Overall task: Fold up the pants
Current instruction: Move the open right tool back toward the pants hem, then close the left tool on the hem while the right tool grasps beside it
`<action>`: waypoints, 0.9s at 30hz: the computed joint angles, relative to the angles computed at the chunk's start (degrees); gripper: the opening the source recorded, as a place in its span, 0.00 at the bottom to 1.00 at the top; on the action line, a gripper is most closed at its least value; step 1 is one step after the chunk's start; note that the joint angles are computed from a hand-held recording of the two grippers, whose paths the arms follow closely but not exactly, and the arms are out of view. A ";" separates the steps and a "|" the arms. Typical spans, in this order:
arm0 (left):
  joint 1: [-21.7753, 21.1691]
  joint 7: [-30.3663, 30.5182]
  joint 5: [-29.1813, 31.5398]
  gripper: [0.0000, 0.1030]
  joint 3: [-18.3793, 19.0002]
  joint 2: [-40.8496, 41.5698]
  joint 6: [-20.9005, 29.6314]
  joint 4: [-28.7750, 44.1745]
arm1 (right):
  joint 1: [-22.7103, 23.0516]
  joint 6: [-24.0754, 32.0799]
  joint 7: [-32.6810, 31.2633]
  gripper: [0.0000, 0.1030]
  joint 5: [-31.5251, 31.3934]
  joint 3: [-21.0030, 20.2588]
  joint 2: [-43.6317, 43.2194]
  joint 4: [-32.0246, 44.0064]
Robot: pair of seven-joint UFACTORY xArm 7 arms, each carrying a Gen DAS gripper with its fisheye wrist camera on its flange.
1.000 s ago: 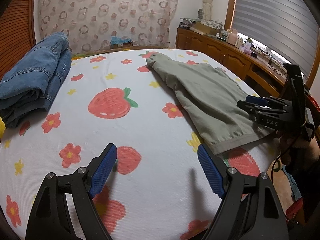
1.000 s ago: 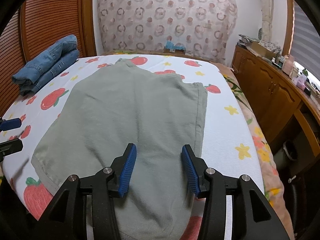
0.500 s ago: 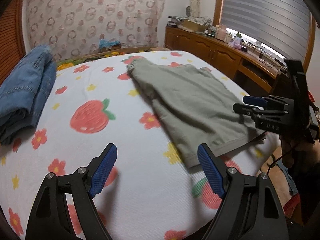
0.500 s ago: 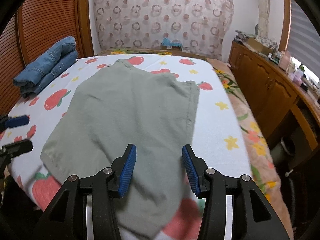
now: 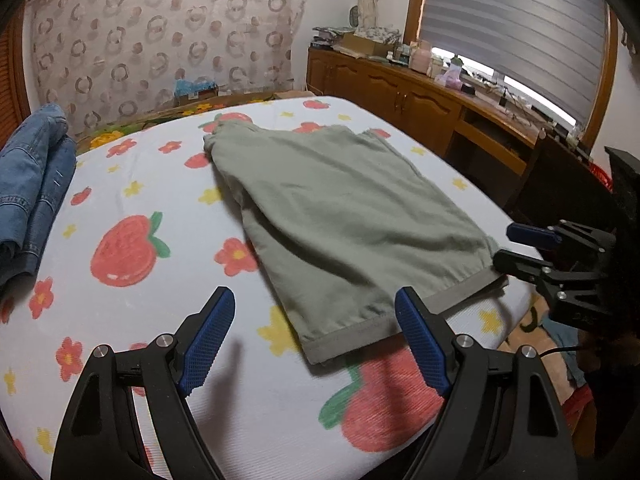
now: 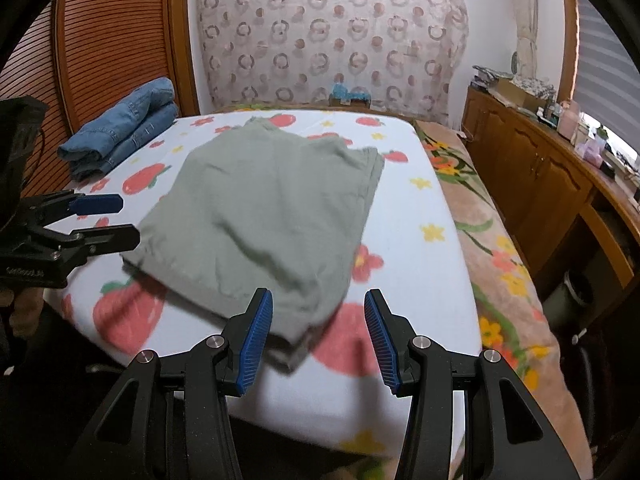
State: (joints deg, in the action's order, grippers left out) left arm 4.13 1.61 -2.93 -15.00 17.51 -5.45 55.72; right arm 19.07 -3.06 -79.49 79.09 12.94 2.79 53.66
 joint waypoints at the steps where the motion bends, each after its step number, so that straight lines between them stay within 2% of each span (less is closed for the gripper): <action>1: -1.41 -0.33 0.15 0.81 1.44 0.06 0.23 0.06 | -0.25 0.35 -1.21 0.48 1.64 -0.03 0.05 0.03; 4: -6.34 -1.78 0.67 0.81 6.60 0.34 0.99 0.31 | -0.47 2.20 0.05 0.48 1.72 -0.69 -0.22 -0.14; 8: -10.10 -3.46 1.42 0.81 10.85 0.60 1.64 0.27 | -0.24 3.08 1.79 0.48 0.81 -1.06 -0.24 -0.17; 10: -9.07 -3.52 1.34 0.81 9.97 0.79 1.90 0.19 | -0.15 3.64 2.17 0.48 0.76 -1.10 -0.24 -0.12; 12: -5.86 -2.75 0.72 0.81 6.70 0.95 1.63 -0.07 | 0.02 3.88 2.64 0.48 0.51 -0.99 0.09 0.02; 15: -4.33 -2.20 0.44 0.81 5.14 1.06 1.15 -0.36 | 0.06 4.01 2.87 0.48 0.27 -0.64 0.86 0.38; 19: -4.81 -2.28 0.65 0.81 5.58 0.91 0.58 -0.81 | 0.14 3.29 -1.05 0.48 4.30 0.04 1.43 1.32; 23: -4.19 -2.30 0.89 0.81 4.97 0.99 0.13 -0.93 | 1.10 1.68 -8.17 0.37 11.18 0.32 2.24 2.71; 27: -3.71 -2.34 1.03 0.81 4.51 0.96 0.09 -1.00 | 2.41 2.25 -14.13 0.31 17.33 -1.15 2.53 3.75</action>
State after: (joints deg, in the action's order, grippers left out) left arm 0.42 -0.73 -1.89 -10.49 18.47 -5.37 54.72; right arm 21.48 -0.81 -93.62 96.42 11.79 5.32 57.41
